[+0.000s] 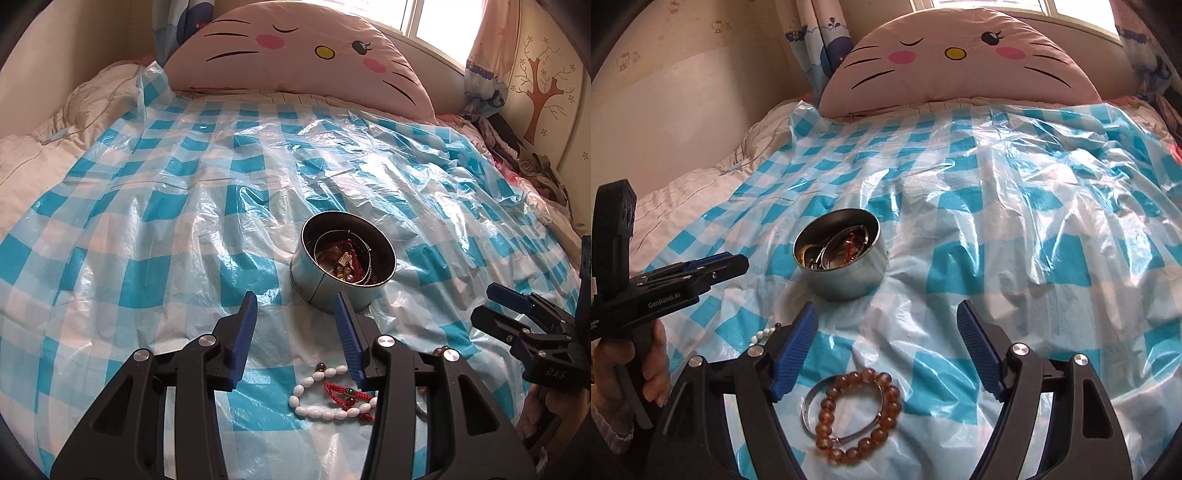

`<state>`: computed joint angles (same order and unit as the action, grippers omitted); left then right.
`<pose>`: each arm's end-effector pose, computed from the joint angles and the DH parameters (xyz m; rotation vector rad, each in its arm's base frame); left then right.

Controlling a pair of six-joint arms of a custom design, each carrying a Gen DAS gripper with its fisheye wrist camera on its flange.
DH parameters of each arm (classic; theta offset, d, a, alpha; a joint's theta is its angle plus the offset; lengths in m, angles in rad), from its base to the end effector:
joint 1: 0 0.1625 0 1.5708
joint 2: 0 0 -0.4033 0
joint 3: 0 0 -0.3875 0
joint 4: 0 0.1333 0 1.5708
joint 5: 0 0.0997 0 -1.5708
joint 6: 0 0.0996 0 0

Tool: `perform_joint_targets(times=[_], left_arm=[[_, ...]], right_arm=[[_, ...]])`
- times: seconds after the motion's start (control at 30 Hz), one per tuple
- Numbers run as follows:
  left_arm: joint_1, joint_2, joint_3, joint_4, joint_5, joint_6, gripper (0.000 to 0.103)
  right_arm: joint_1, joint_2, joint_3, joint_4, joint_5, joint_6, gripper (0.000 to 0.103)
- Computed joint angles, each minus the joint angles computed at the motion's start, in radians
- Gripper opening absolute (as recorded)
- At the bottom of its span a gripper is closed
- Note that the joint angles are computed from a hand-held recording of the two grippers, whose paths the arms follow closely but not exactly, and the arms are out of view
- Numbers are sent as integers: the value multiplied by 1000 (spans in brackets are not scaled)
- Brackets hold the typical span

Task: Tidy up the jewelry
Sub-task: 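Grasp the other silver bangle with the left tool while the right grasps the amber bead bracelet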

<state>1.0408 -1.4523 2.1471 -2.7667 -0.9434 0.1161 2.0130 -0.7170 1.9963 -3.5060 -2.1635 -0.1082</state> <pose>-0.0729 -0.5038 0.2921 0.6008 2.4528 -0.7981 0.3033 -0.4591 0.0517 0.4298 -2.4788 0.9665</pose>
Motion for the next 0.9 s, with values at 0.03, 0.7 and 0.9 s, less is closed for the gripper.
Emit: perform_joint_targets(times=[0.03,0.7,0.9], left_arm=[[-2,-9,8,9,-2,-1,41],[-122,-34,143,135,-53,108,41],[-134,47,116,148,-43,148,41]], right_arm=[[-4,-15,25,-11,1,11,74],[-5,15,42,146,-136,39,48],[-35,-29,98,107,-90,89,49]])
